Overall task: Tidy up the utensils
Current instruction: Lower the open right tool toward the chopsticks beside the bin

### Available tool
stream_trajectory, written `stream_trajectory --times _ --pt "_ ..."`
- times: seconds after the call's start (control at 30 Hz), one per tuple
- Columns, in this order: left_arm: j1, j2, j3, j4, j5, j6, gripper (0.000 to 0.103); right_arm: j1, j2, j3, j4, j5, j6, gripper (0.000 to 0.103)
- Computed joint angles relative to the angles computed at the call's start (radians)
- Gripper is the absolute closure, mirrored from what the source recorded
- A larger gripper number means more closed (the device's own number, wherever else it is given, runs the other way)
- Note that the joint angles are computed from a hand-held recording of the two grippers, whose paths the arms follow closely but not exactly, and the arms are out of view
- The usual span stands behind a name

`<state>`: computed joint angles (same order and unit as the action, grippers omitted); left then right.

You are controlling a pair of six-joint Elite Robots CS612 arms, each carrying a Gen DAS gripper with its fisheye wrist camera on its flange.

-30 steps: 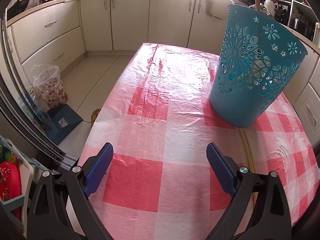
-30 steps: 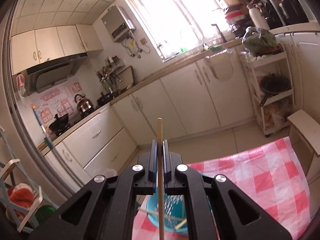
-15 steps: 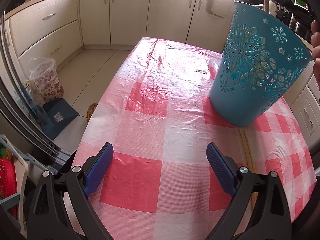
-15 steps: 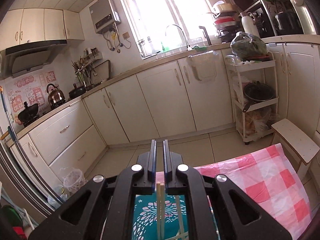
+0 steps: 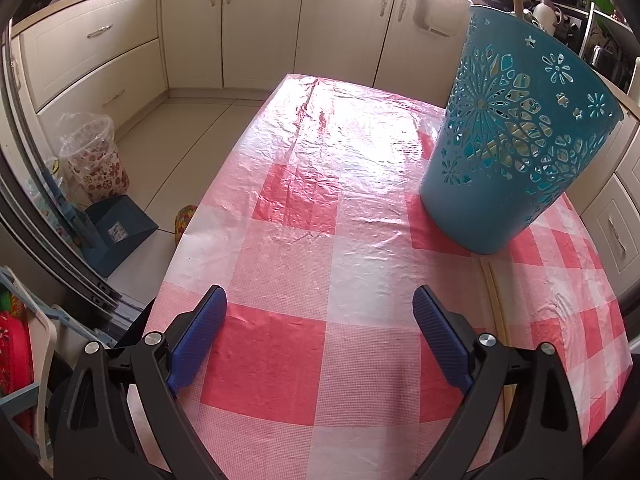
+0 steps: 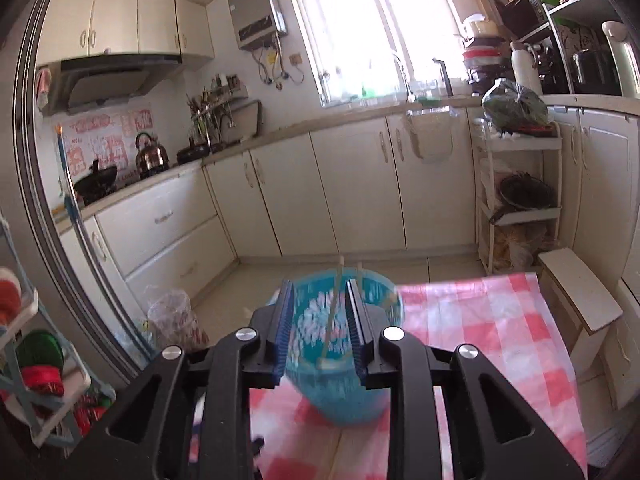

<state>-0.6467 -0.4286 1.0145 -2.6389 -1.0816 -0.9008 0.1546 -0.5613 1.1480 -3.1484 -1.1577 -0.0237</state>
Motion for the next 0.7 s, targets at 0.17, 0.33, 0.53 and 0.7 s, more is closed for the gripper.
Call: stream_trajectory --times 0.17,0.33,0.53,0.7 --pt "0.001 0.000 -0.001 0.000 0.001 0.003 0.013 0.012 0.034 -0.005 0.341 -0.055 -0.090 0.093" --pt "0.001 -0.001 0.004 -0.009 -0.001 -0.005 0.013 0.019 0.083 -0.084 0.416 -0.064 -0.051 0.093" --pt "0.002 0.002 -0.001 -0.004 -0.007 -0.005 0.013 0.030 0.106 -0.129 0.434 -0.055 -0.039 0.093" --pt "0.002 0.001 0.001 -0.009 -0.009 -0.005 0.013 0.027 0.109 -0.136 0.446 -0.035 -0.018 0.093"
